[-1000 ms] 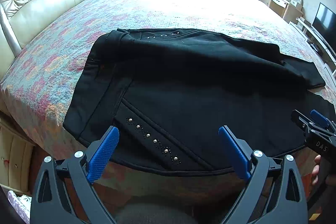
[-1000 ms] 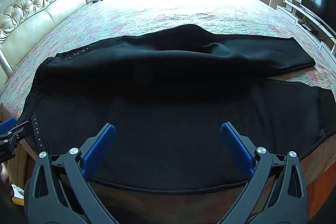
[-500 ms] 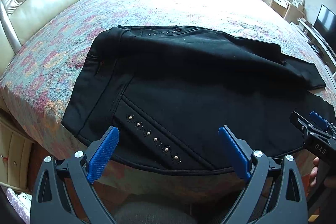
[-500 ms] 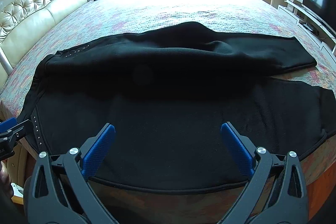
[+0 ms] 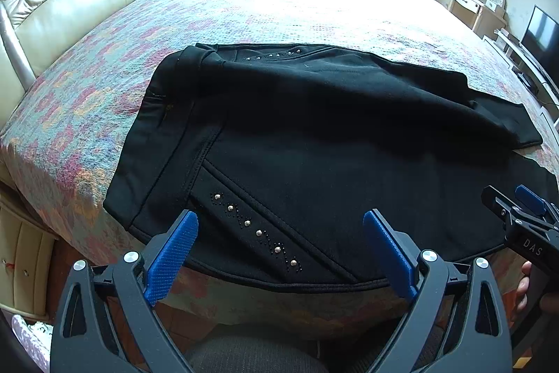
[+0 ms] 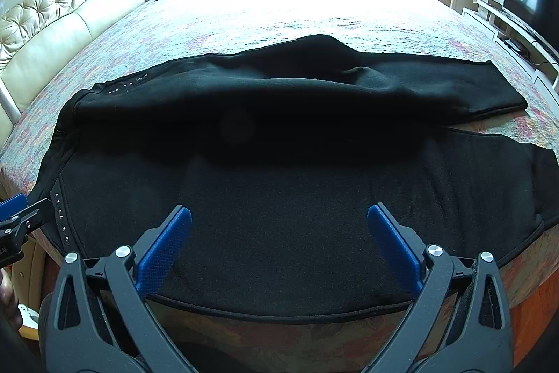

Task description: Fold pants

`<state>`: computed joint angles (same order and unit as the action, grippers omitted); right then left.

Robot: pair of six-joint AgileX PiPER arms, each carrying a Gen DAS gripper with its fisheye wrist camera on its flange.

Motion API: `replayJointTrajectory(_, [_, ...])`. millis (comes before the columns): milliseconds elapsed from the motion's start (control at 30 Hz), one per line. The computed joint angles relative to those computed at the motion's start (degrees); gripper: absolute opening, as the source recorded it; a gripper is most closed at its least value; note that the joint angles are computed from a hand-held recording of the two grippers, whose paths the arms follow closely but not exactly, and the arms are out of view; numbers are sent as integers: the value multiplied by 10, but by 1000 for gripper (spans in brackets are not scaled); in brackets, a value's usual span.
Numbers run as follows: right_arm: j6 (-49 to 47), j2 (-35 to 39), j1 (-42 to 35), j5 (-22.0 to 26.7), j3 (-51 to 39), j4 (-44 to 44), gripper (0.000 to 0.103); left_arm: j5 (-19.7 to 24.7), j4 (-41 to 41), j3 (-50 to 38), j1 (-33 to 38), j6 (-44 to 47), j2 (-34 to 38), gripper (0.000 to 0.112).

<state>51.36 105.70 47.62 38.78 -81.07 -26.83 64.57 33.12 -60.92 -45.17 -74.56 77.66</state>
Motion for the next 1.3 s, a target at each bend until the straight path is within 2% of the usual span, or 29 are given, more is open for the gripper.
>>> replayJointTrajectory(1300, [-35, 11, 0, -3, -12, 39, 101, -10, -15, 3, 6, 15, 2, 94])
